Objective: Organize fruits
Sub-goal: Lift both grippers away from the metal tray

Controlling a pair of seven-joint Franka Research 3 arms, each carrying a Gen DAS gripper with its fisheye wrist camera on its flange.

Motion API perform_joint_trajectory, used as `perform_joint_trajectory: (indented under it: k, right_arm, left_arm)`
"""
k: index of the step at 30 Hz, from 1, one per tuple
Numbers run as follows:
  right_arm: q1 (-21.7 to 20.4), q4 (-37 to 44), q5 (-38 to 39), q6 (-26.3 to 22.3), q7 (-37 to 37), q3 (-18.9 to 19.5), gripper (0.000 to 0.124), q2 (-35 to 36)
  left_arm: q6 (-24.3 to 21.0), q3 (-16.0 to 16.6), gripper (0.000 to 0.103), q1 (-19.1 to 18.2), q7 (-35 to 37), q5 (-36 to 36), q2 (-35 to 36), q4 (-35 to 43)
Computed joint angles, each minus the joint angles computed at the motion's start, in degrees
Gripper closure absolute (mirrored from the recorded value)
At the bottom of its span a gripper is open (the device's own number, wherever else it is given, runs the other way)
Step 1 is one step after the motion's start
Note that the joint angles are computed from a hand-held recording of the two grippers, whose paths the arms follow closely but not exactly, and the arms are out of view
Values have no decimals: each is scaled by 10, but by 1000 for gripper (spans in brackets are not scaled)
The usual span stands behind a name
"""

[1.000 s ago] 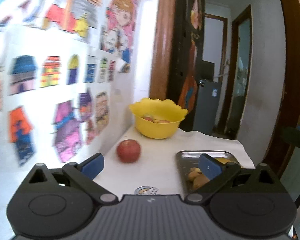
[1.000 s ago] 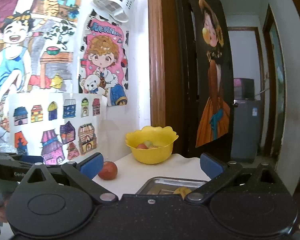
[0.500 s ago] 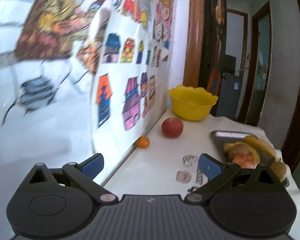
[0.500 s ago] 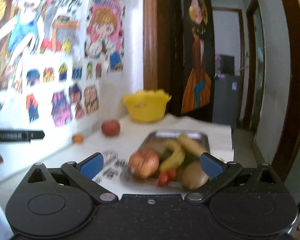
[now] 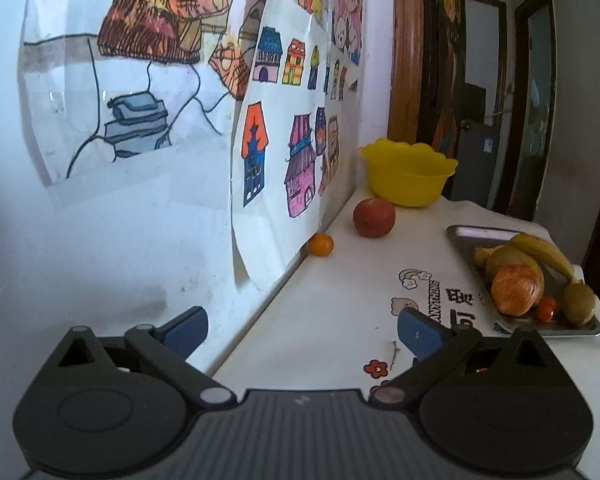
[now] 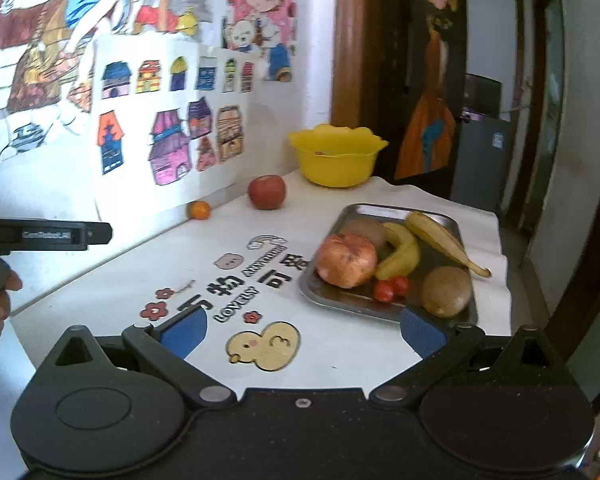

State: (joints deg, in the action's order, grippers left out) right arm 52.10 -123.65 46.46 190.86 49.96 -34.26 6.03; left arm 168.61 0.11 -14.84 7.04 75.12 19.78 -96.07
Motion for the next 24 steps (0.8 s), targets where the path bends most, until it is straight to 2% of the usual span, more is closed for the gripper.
perform_joint_trajectory:
  k: [1, 3, 8, 12, 19, 24]
  right_arm:
    - [-24, 5, -7, -5, 1, 25, 22, 1]
    - [-115, 16, -20, -18, -1, 116, 21, 1]
    - [-248, 57, 14, -51, -61, 254, 21, 10]
    - [-345, 109, 78, -72, -151, 356, 21, 23]
    - [-438, 216, 113, -133, -224, 444, 21, 59]
    - [-469, 311, 157, -231, -241, 454, 21, 91]
  left_arm:
    - [3, -2, 0, 3, 8, -7, 3, 2]
    - [7, -3, 0, 5, 20, -19, 7, 5]
    - [6, 2, 0, 1, 49, -47, 22, 22]
    - [1, 7, 1, -5, 74, -71, 35, 41]
    - [-14, 17, 0, -18, 127, -113, 67, 93]
    - [-30, 26, 0, -31, 165, -140, 97, 140]
